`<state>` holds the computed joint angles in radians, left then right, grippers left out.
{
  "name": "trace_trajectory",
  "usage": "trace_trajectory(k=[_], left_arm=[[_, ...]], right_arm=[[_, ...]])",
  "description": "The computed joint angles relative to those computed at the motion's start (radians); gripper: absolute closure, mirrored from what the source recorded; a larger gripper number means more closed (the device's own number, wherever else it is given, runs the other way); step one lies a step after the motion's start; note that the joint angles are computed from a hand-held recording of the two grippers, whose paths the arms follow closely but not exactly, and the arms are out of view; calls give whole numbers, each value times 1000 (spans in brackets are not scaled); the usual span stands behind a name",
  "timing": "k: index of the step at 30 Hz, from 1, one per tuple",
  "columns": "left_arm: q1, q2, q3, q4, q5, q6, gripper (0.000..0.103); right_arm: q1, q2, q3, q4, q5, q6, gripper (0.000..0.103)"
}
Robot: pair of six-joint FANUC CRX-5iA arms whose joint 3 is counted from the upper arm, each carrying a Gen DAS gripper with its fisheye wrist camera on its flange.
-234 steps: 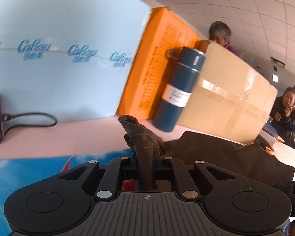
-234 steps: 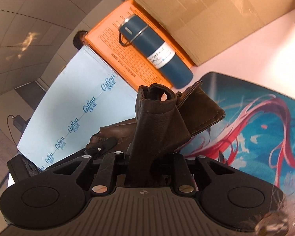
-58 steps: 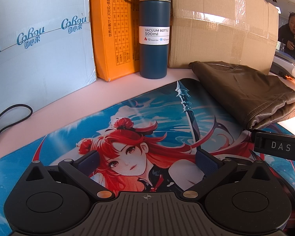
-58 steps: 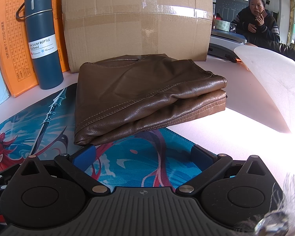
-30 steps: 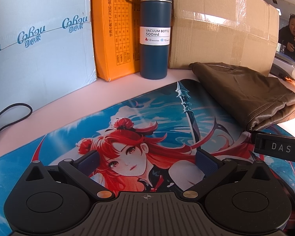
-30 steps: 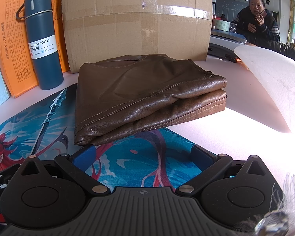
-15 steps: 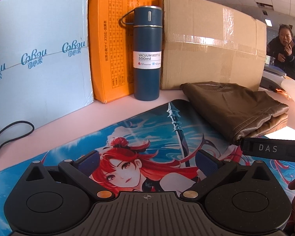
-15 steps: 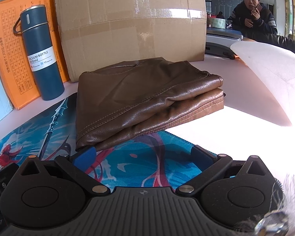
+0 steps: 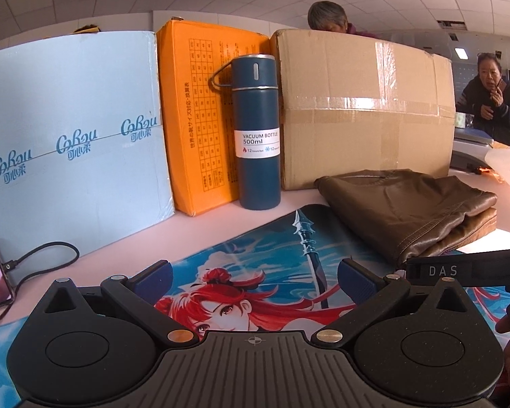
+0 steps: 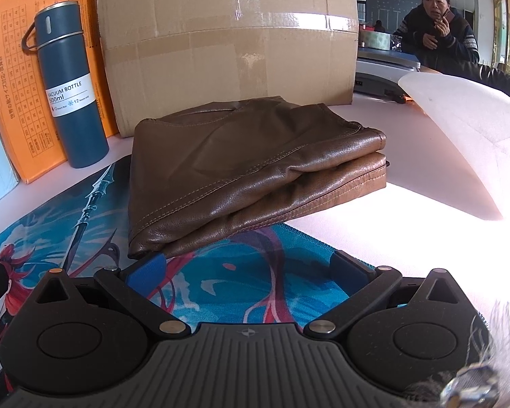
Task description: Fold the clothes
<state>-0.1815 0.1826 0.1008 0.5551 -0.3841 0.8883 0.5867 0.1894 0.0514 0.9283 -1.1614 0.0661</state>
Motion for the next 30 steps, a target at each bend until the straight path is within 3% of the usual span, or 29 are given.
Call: trace_trajectory(k=[30], left_arm=[[5, 5, 20, -45, -19, 55, 0]], right_arm=[[2, 5, 8, -2, -8, 5, 0]])
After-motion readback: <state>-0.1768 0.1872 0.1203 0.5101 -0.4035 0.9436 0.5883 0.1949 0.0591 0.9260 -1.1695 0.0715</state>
